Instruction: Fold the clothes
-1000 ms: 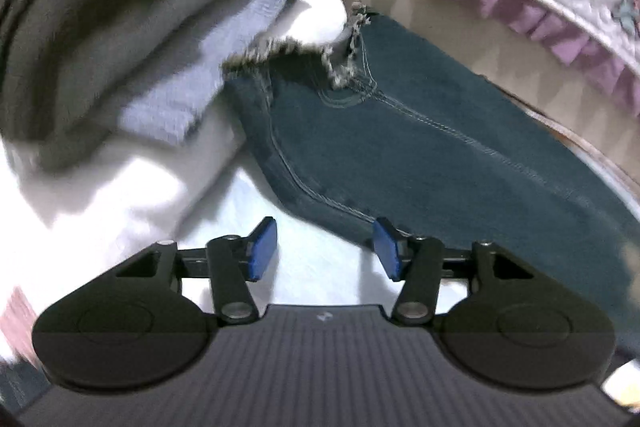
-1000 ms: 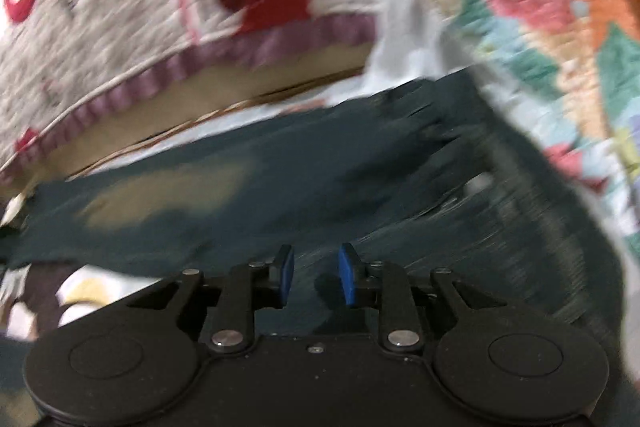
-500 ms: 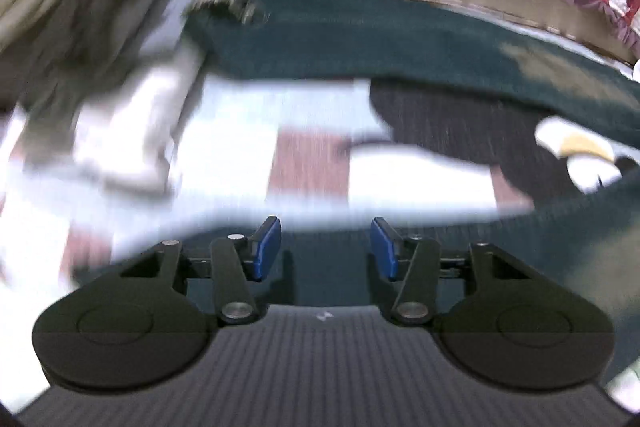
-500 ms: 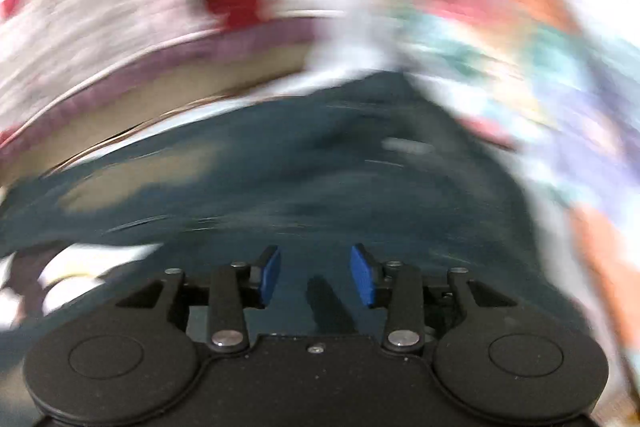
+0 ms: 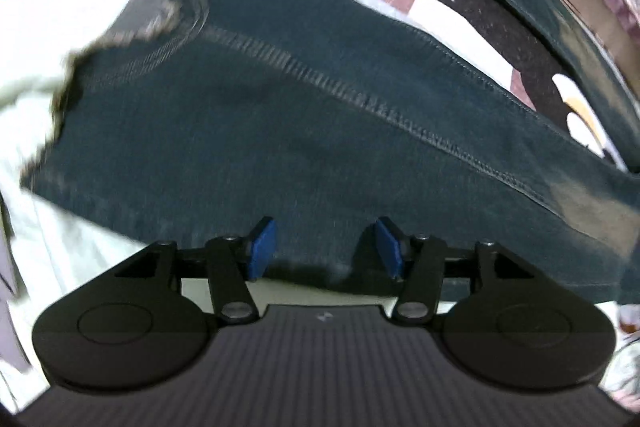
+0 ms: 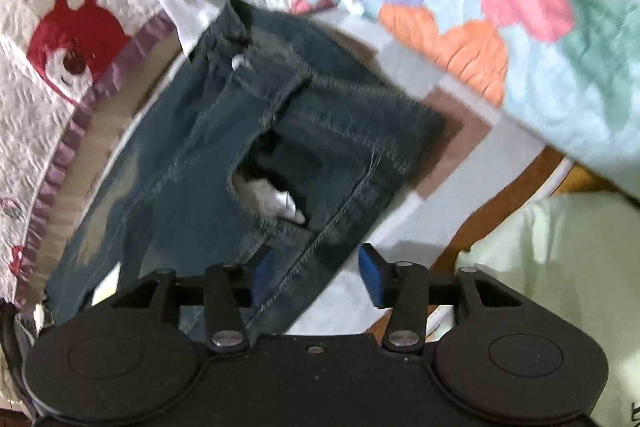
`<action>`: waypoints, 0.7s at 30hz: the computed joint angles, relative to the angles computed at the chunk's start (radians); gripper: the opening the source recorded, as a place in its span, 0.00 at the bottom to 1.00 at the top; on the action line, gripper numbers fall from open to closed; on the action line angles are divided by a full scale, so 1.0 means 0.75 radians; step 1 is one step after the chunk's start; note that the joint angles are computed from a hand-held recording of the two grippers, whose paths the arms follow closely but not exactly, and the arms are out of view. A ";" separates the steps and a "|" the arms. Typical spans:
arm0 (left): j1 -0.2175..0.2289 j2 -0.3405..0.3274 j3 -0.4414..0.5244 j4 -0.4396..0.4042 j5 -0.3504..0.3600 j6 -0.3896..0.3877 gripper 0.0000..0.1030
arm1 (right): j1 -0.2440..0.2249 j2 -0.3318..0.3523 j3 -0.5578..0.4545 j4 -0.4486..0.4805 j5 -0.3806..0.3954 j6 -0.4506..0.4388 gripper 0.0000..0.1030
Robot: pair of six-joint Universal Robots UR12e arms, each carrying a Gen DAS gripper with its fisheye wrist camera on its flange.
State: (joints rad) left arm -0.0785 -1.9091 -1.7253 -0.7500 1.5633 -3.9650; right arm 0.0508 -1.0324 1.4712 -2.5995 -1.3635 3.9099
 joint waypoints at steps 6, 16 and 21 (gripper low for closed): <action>-0.008 0.007 -0.045 0.088 -0.010 -0.086 0.52 | 0.021 0.029 -0.041 0.067 -0.039 0.029 0.56; -0.069 -0.037 -0.032 0.216 0.181 0.007 0.53 | 0.055 0.049 -0.049 -0.044 -0.032 -0.087 0.17; -0.056 -0.028 -0.055 0.270 0.107 0.006 0.55 | 0.043 0.051 0.018 -0.439 0.019 -0.017 0.13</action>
State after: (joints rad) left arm -0.1203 -1.9302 -1.7662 -0.5478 1.6439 -3.9608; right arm 0.0834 -0.9940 1.4850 -2.9287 -1.3490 3.8969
